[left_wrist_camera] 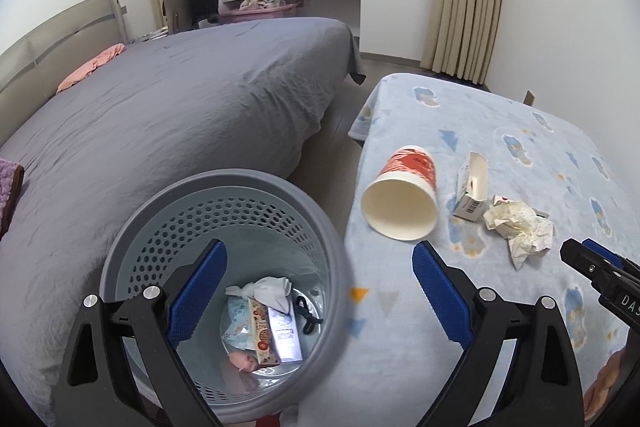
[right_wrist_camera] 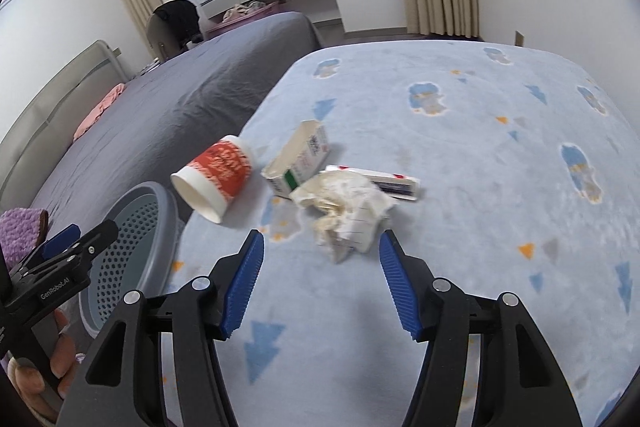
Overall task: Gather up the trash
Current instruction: 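Close the right tool on the crumpled white paper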
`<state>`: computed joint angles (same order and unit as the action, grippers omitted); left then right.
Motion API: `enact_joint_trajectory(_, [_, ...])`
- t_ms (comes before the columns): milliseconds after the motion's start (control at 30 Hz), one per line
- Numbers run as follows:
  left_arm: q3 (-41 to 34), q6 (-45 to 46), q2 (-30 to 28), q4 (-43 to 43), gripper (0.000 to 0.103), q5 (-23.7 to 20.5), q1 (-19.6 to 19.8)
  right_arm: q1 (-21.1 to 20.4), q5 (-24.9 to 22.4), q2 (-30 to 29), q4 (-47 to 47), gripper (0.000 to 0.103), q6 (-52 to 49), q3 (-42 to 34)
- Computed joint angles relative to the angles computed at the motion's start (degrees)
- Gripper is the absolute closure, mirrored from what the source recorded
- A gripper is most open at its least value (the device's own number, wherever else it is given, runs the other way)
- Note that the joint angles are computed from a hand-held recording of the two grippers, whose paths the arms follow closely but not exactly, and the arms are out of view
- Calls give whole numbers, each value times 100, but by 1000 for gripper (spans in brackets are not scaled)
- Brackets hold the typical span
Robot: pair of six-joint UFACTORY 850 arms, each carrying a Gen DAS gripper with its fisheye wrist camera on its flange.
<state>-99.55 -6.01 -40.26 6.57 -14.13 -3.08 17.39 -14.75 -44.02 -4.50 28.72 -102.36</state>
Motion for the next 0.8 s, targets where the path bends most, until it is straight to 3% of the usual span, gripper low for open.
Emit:
enact_joint_trajectory(167, [37, -141, 20, 183, 10, 71, -79, -105, 8, 120, -507, 45, 523, 233])
enact_joint_trajectory(367, [9, -255, -12, 292, 10, 74, -151, -171, -142, 2, -121, 44, 61, 113])
enact_joint_trajectory(467, [30, -342, -5, 403, 10, 103, -183, -151, -234, -141, -174, 35, 44, -89])
enact_joint_trajectory(667, [56, -588, -2, 705, 10, 133, -231, -144, -636, -643, 244, 32, -422, -838])
enact_joint_trajectory(800, [46, -441, -5, 569, 10, 108, -221, -82, -1041, -1045, -10, 31, -355, -1450])
